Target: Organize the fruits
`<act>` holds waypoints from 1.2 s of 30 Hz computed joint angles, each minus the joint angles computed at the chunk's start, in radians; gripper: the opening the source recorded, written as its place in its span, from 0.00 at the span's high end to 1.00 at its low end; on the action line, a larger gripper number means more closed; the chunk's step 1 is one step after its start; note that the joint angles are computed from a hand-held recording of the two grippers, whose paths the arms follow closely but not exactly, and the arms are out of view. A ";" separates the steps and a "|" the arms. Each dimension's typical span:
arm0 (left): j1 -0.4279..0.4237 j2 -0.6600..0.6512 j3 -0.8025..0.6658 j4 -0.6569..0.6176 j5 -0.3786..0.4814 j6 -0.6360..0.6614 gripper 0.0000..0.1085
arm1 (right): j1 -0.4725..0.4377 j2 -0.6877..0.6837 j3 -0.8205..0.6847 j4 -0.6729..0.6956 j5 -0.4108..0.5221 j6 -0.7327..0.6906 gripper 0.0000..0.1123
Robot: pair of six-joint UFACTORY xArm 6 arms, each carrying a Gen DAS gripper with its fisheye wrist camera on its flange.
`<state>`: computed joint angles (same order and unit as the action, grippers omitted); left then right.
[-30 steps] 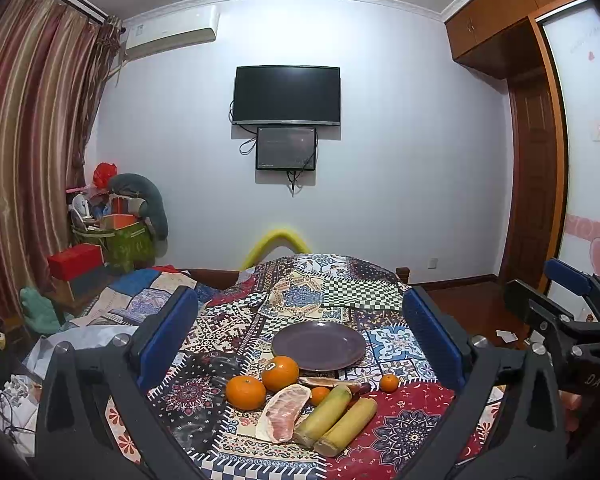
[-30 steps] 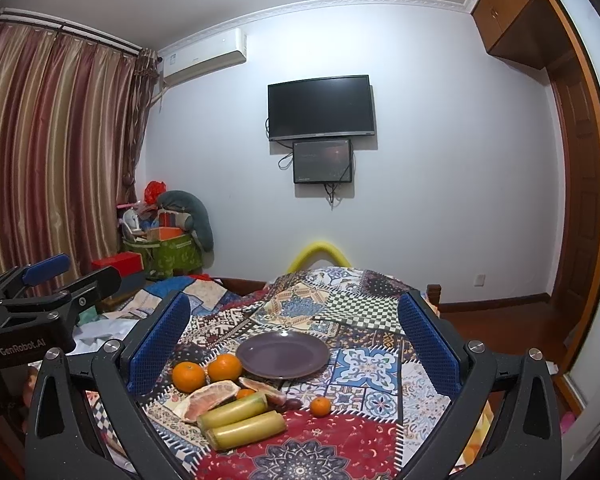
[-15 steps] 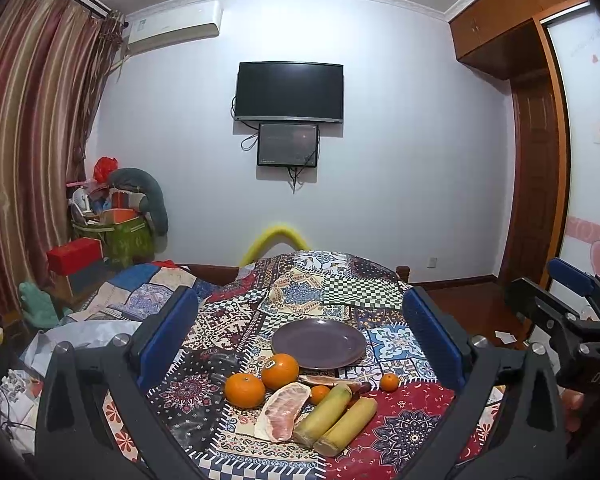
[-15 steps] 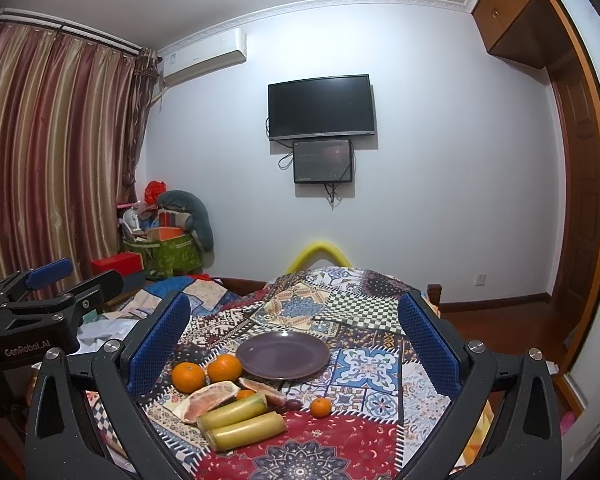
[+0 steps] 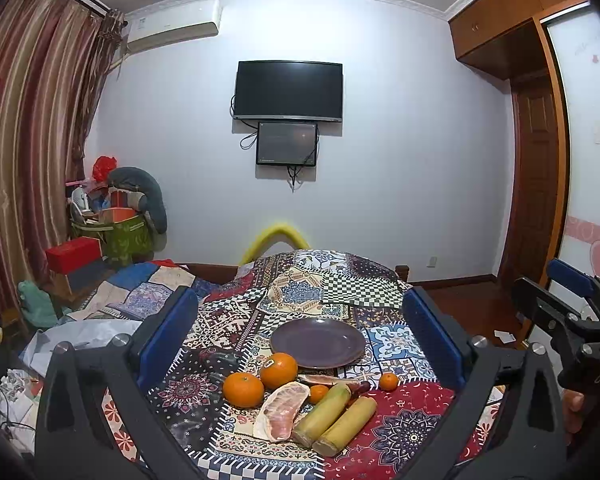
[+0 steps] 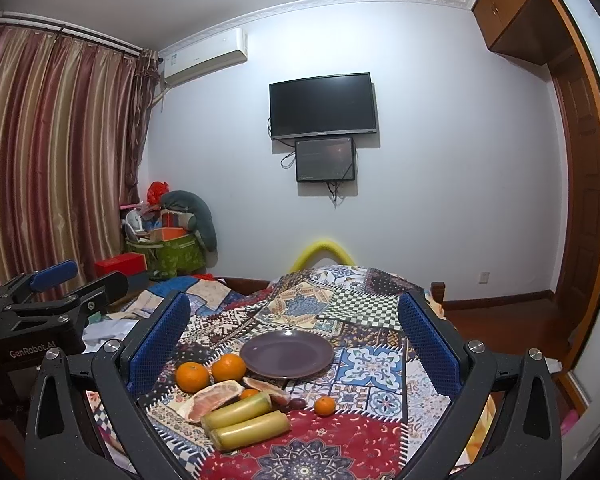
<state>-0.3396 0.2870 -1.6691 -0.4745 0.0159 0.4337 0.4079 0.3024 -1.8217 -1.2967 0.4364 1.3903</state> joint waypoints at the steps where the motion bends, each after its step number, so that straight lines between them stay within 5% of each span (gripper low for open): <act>1: 0.000 0.000 0.000 0.000 0.001 0.001 0.05 | 0.000 0.000 -0.001 0.000 0.001 -0.001 0.08; 33: 0.004 0.040 -0.059 -0.092 0.058 0.098 0.05 | -0.008 0.030 -0.023 0.105 0.006 -0.087 0.08; 36: 0.011 0.047 -0.062 -0.073 0.073 0.085 0.16 | -0.017 0.047 -0.026 0.189 -0.014 -0.152 0.08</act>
